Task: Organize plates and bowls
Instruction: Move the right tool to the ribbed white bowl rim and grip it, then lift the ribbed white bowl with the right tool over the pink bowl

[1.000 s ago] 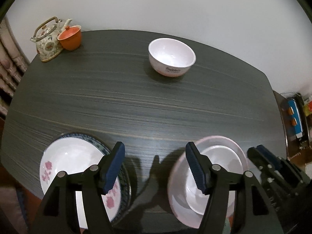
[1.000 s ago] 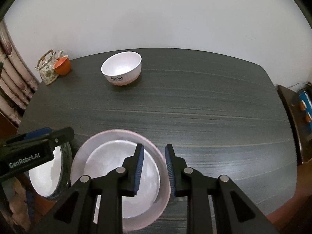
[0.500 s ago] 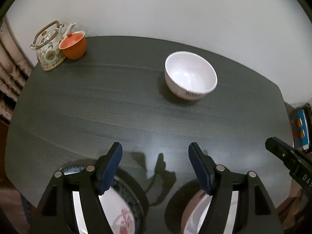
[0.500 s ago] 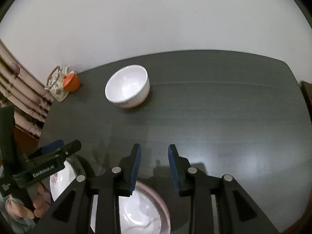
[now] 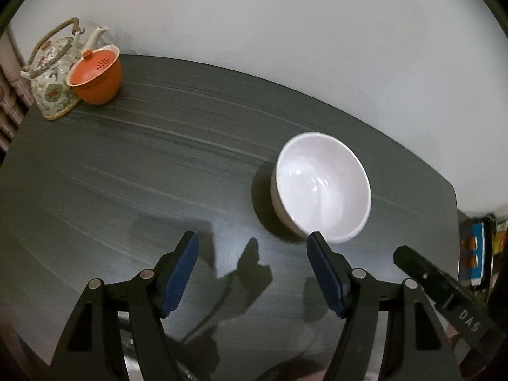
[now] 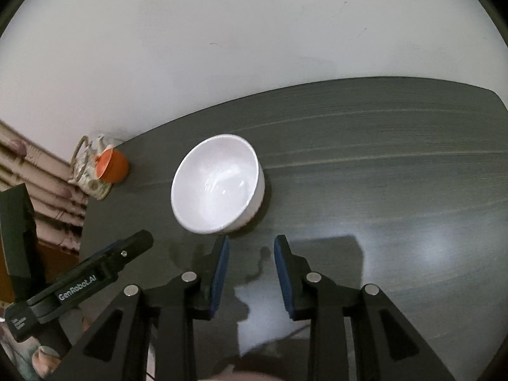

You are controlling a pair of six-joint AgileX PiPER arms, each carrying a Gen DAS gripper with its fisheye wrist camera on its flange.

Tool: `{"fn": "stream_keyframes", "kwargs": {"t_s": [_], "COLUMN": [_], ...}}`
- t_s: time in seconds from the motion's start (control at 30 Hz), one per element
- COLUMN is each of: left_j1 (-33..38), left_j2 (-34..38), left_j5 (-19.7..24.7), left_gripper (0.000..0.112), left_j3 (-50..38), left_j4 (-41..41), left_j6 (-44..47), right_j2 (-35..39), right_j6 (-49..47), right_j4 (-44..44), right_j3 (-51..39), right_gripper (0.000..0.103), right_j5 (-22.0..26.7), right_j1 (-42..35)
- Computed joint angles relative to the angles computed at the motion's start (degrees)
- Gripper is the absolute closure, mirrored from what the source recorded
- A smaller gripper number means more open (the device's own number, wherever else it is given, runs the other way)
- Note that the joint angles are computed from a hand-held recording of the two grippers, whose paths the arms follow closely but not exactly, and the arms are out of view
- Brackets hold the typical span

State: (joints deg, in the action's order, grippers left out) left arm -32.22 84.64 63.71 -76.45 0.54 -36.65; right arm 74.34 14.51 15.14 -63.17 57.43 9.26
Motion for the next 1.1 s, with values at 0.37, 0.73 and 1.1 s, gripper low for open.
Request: {"fn": "stream_keyframes", "kwargs": {"t_s": [0.37, 0.73, 1.1], "left_j1": [3.2, 5.8, 1.6], "left_j2": [11.1, 15.1, 7.9], "left_j5": [-3.1, -6.8, -3.7], "left_gripper": [0.046, 0.093, 0.097], "left_j3": [-6.1, -4.5, -1.2], "left_j4": [-5.1, -12.8, -7.5], "left_j6": [4.5, 11.4, 6.1], "right_j2": [11.2, 14.1, 6.7], "right_j6": [3.2, 3.6, 7.1], "right_j4": [-2.9, -2.2, -2.9], "right_j3": [-3.2, -2.1, 0.5], "right_gripper": [0.073, 0.084, 0.084], "right_j5": [-5.6, -9.3, -5.8], "right_j1": [1.5, 3.0, 5.7]}}
